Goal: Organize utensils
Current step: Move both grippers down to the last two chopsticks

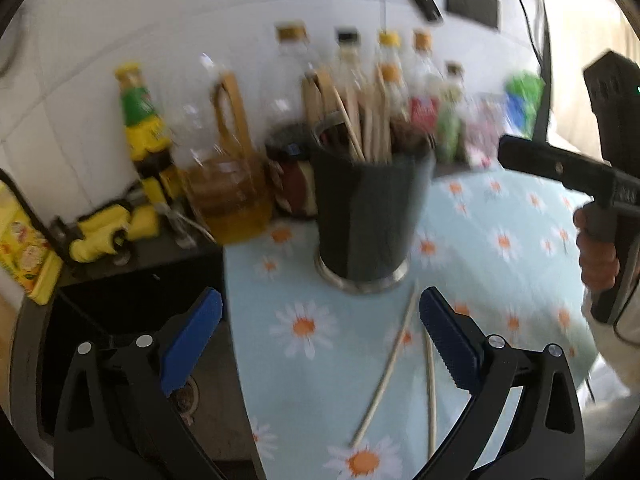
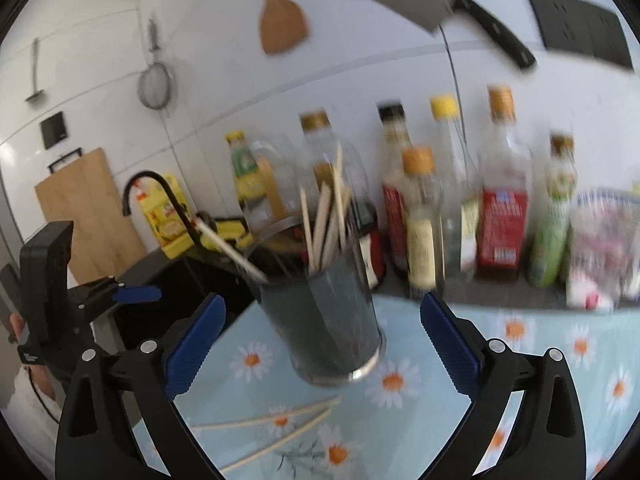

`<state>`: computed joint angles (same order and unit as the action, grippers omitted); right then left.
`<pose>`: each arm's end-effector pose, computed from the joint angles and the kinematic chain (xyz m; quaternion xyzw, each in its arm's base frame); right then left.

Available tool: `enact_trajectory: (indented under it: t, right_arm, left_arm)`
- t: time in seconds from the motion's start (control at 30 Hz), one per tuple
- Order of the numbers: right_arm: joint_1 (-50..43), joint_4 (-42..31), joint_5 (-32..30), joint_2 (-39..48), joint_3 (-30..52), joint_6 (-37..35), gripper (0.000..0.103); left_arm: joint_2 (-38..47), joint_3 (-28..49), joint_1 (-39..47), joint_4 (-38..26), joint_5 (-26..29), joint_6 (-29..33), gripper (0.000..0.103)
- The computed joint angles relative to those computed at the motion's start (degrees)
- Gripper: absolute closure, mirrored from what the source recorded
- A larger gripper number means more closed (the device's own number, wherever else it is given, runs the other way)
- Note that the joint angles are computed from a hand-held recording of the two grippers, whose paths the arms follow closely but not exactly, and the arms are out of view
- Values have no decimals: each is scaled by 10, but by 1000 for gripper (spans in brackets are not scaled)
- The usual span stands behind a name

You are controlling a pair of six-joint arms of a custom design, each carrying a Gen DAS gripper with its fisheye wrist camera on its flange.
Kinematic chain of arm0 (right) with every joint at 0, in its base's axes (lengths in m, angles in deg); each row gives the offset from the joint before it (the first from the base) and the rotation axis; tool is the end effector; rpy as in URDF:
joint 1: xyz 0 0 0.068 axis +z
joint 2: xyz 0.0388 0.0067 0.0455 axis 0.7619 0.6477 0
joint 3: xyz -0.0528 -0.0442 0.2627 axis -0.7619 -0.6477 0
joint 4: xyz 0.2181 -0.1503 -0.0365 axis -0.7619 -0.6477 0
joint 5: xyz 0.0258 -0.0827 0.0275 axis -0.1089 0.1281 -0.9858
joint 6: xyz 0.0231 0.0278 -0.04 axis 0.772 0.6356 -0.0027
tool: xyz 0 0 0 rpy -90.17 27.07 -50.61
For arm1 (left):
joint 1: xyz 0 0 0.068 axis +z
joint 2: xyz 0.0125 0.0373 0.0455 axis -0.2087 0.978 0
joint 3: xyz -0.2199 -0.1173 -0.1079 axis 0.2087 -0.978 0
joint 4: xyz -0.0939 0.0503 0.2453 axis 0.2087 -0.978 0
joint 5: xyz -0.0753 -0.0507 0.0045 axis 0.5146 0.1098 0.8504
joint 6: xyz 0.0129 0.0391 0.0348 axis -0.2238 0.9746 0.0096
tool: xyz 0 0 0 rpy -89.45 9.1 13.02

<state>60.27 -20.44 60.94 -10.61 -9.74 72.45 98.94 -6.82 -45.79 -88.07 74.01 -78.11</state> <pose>0.3108 0.0754 0.2875 -0.2011 0.8216 0.2537 0.4693 0.2417 -0.1505 0.3011 0.1347 0.9093 -0.0304 0.3925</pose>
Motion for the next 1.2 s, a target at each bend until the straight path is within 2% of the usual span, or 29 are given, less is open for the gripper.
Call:
enact_trajectory:
  t: [0.17, 0.3, 0.37, 0.6, 0.77, 0.87, 0.97, 1.1, 1.2]
  right_arm:
    - [24, -37, 49, 14, -29, 45, 9]
    - [54, -55, 113, 14, -53, 67, 9]
    - [79, -55, 174, 11, -70, 77, 9]
    - [148, -64, 292, 11, -108, 115, 9]
    - [174, -73, 324, 31, -111, 174, 9]
    - [170, -73, 317, 51, -104, 221, 9]
    - [174, -76, 322, 67, -95, 259, 9]
    - [195, -100, 353, 96, -64, 278, 9]
    - [212, -121, 385, 124, -37, 293, 9]
  left_arm:
    - [30, -10, 35, -35, 102, 86, 6]
    - [72, -8, 46, -53, 116, 172, 6]
    - [91, -3, 56, -61, 132, 204, 6]
    - [157, 20, 87, -61, 205, 279, 6]
    - [196, 41, 95, -61, 245, 330, 6]
    - [215, 54, 92, -63, 237, 358, 6]
    - [239, 79, 97, -73, 253, 377, 6]
    - [264, 106, 100, -73, 259, 394, 4]
    - [259, 90, 106, -50, 272, 410, 4]
